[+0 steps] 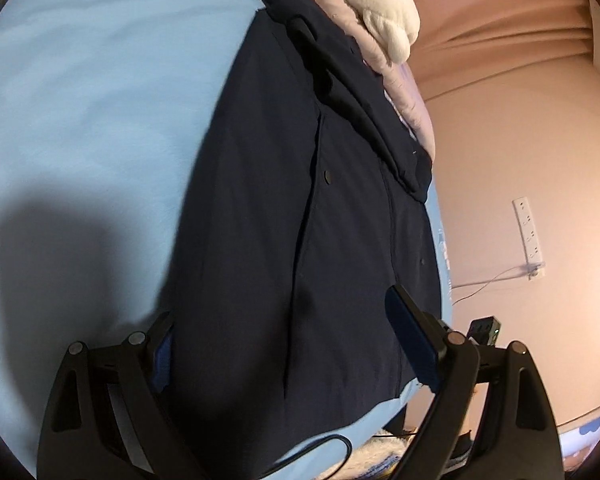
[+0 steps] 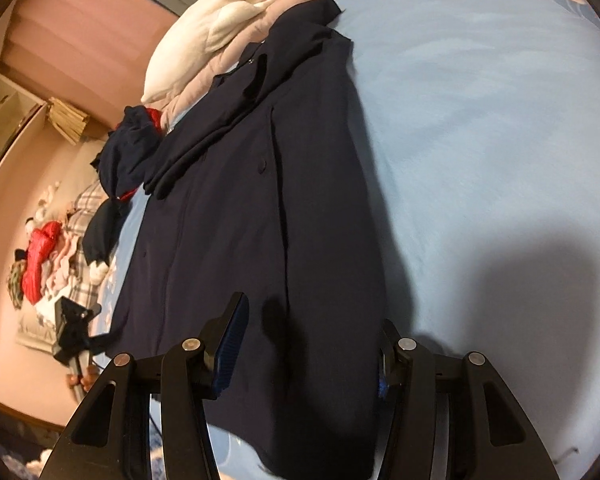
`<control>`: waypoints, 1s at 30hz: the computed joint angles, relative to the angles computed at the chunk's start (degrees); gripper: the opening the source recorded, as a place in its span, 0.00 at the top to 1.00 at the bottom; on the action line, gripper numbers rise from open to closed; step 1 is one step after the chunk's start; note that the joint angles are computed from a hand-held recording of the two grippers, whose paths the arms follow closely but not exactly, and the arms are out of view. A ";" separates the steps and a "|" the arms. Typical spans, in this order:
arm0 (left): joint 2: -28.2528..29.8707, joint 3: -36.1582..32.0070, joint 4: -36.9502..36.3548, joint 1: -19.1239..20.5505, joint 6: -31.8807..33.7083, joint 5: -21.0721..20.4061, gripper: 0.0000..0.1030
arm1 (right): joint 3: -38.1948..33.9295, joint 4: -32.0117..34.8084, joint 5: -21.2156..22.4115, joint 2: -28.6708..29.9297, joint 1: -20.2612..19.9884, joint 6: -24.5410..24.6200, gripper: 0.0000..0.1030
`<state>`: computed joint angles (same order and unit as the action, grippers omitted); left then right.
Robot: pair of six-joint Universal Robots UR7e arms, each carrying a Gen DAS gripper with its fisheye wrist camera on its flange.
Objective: Fold large clothes
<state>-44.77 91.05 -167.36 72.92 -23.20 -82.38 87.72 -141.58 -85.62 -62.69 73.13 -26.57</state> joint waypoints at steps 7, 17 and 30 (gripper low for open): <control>-1.84 4.60 -0.81 -1.12 3.65 -1.22 0.16 | 3.16 2.11 0.75 -2.77 -0.82 -2.99 0.48; -0.30 3.17 -3.15 0.15 1.37 -2.37 0.41 | 1.67 1.08 3.83 -0.88 -1.19 0.18 0.48; -0.58 -0.50 5.25 -2.20 -4.41 5.99 0.93 | 5.52 -7.11 5.33 -2.76 -0.47 0.80 0.92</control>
